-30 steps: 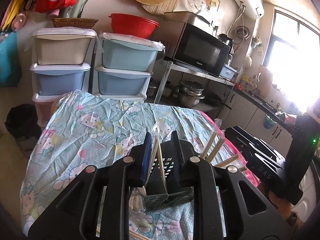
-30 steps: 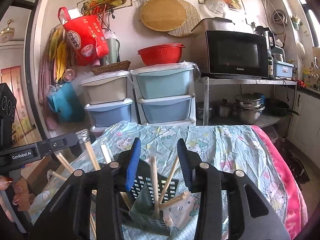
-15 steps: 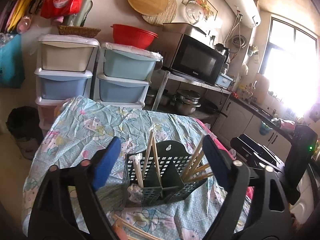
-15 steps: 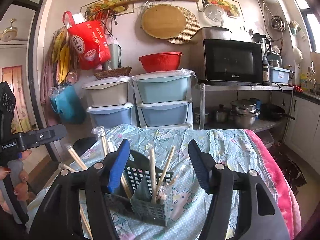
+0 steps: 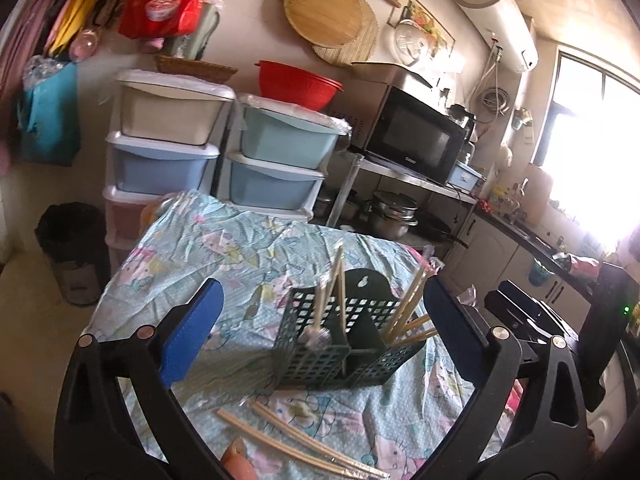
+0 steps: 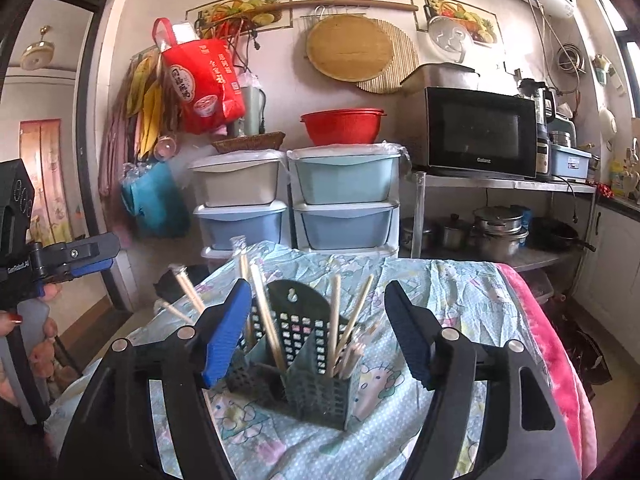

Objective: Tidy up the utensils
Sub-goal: 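Move both tools back over the last chopsticks lying on the cloth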

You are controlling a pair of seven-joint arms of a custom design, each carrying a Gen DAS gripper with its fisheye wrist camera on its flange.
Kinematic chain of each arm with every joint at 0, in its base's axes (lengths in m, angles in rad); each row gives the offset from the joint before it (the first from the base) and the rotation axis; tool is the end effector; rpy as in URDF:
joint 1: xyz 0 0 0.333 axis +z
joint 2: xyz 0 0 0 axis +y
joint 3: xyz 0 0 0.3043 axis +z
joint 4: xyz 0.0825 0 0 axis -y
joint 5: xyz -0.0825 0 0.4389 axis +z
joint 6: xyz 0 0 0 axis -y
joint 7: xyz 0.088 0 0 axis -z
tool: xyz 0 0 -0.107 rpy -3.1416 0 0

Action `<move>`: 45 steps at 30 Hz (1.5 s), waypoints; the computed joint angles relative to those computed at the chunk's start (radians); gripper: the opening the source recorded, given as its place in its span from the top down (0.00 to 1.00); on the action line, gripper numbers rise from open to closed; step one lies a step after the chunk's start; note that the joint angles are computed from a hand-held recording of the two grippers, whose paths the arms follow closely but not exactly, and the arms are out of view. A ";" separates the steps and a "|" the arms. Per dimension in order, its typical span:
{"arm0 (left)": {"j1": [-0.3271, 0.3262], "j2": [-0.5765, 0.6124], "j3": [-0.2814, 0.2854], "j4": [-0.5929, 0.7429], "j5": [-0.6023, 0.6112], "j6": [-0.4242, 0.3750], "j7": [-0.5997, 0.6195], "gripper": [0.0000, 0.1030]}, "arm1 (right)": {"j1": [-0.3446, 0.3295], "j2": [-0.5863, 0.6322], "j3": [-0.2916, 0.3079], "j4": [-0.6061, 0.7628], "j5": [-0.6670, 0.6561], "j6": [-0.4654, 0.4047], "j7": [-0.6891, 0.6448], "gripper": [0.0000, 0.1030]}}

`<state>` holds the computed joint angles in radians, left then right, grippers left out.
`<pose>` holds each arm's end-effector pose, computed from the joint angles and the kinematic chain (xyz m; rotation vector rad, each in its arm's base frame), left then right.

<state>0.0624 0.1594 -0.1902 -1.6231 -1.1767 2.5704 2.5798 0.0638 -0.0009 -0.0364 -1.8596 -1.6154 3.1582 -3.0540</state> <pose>0.7085 -0.0666 0.5874 -1.3790 1.9463 -1.5813 0.6238 0.1068 0.5581 -1.4040 1.4085 -0.9997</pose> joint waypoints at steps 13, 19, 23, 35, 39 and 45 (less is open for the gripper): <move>0.009 -0.024 0.028 -0.090 0.039 0.005 -0.050 0.10 | 0.023 -0.007 0.019 -0.070 0.183 0.027 -0.208 0.35; 0.015 -0.029 0.035 -0.127 0.072 0.009 -0.074 0.10 | 0.037 -0.005 0.030 -0.108 0.331 0.033 -0.368 0.35; 0.018 -0.025 0.039 -0.142 0.103 0.011 -0.092 0.10 | 0.051 0.002 0.036 -0.131 0.464 0.038 -0.501 0.35; 0.036 0.009 0.036 -0.156 0.197 0.012 -0.166 0.10 | 0.105 0.043 0.083 -0.198 1.162 0.025 -1.181 0.35; 0.041 0.025 0.034 -0.155 0.247 -0.001 -0.205 0.10 | 0.122 0.063 0.091 -0.191 1.308 0.006 -1.329 0.35; 0.049 0.044 0.029 -0.161 0.314 -0.008 -0.247 0.18 | 0.152 0.101 0.085 -0.159 1.440 -0.047 -1.475 0.36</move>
